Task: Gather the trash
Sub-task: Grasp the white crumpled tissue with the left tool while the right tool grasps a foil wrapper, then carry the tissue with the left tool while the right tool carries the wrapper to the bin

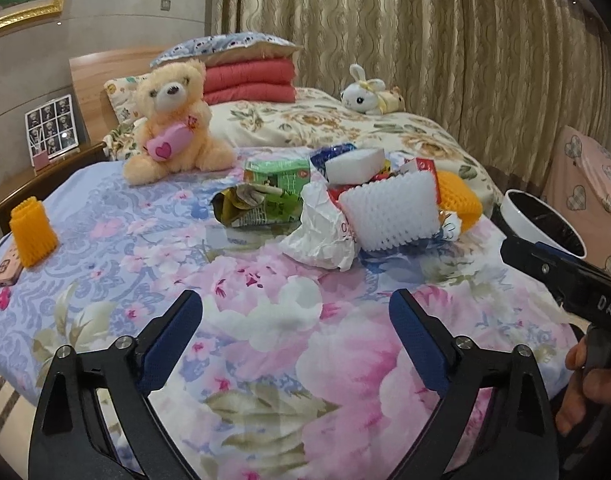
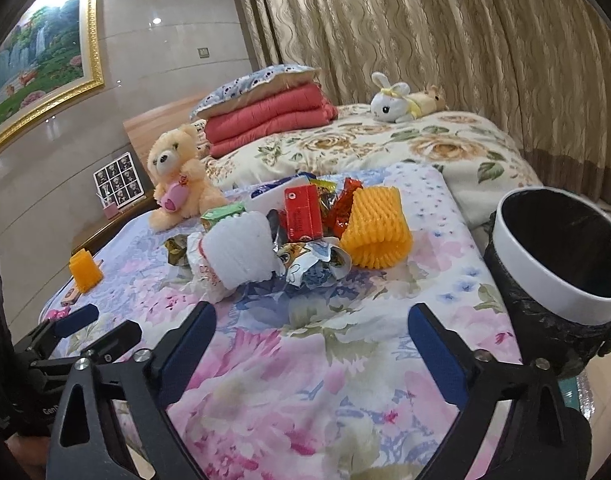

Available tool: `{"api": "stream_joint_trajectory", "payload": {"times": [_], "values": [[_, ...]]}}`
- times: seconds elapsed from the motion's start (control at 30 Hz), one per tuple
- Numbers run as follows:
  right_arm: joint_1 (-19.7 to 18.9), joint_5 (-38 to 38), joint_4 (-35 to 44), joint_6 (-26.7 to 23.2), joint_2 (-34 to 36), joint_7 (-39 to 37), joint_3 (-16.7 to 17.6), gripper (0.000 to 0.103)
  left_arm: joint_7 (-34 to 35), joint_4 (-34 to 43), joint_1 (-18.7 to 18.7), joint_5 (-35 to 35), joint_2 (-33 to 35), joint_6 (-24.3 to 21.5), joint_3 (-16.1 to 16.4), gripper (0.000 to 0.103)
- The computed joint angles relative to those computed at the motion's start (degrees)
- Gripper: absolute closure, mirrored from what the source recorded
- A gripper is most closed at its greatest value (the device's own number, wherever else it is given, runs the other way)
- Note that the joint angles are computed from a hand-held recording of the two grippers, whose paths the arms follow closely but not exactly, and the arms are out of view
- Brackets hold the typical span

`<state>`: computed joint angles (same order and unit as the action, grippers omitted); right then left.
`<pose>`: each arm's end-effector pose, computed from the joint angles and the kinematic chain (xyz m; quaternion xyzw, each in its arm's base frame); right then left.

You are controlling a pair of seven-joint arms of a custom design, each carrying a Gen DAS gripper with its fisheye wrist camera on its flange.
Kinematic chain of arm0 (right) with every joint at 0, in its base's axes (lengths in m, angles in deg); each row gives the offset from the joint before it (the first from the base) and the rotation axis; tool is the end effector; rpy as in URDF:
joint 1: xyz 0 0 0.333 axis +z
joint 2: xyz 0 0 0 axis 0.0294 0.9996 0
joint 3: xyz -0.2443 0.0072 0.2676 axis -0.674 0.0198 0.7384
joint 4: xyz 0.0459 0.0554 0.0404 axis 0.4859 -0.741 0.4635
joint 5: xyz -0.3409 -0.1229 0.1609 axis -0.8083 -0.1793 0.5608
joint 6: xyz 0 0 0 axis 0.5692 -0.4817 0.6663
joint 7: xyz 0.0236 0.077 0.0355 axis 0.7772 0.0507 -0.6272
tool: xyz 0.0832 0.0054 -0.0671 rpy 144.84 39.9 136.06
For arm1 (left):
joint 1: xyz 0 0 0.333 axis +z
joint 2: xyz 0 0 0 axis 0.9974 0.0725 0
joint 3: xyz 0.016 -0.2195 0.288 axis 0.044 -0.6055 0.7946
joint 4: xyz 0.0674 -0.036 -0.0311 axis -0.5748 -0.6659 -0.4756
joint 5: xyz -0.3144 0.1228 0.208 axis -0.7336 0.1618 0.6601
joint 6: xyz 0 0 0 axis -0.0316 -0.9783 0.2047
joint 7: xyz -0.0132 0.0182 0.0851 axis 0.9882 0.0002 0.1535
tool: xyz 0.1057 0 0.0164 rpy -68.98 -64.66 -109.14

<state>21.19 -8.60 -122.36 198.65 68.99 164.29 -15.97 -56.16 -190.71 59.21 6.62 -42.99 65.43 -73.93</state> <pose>0.5414 0.4625 0.4665 -0.7736 0.3785 -0.1323 0.4907 0.3790 -0.3695 0.5049 -0.7647 0.4410 -0.2516 0.3970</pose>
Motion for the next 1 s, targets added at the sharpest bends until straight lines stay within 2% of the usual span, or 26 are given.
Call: {"api": "stream_joint_trajectory", "payload": {"times": [0.23, 0.43, 0.6, 0.67, 0.7, 0.77, 0.83, 0.9, 0.93, 1.0], "values": [[-0.7, 2.4, 5.8, -6.4, 3.2, -2.6, 1.4, 0.03, 1.3, -0.5, 2.3, -1.0, 0.3, 6.2, 2.1, 0.015], [3.1, 5.6, 11.8, -11.8, 5.8, -5.1, -2.2, 0.038, 3.4, 0.7, 3.8, -1.0, 1.5, 9.4, 3.1, 0.017], [4.5, 8.9, 15.4, -15.0, 7.5, -7.5, -3.3, 0.04, 6.4, 2.2, 4.7, -1.8, 3.2, 11.1, 3.9, 0.022], [5.3, 10.1, 16.5, -16.0, 7.9, -8.4, -4.2, 0.04, 8.1, 2.7, 5.1, -3.1, 3.9, 12.5, 4.5, 0.027], [5.4, 10.8, 17.3, -16.8, 8.3, -9.1, -4.2, 0.043, 8.8, 2.8, 5.3, -3.7, 4.1, 13.5, 4.8, 0.033], [5.9, 12.2, 18.8, -18.5, 9.0, -9.8, -4.8, 0.052, 9.8, 3.1, 5.7, -4.3, 4.5, 14.9, 5.2, 0.042], [5.9, 14.2, 19.9, -20.2, 9.6, -10.8, -4.7, 0.071, 10.5, 3.3, 5.8, -4.4, 4.8, 16.0, 5.4, 0.058], [6.1, 15.8, 20.3, -20.5, 9.7, -12.1, -4.9, 0.082, 11.9, 3.3, 6.0, -4.6, 5.2, 17.5, 5.7, 0.073], [5.9, 16.6, 20.1, -20.5, 9.6, -13.0, -4.6, 0.091, 12.2, 3.4, 5.9, -4.6, 5.3, 17.4, 5.6, 0.075], [5.5, 18.3, 19.5, -20.1, 9.3, -14.9, -3.9, 0.092, 11.8, 3.6, 5.5, -3.3, 5.3, 16.7, 5.3, 0.079]]}}
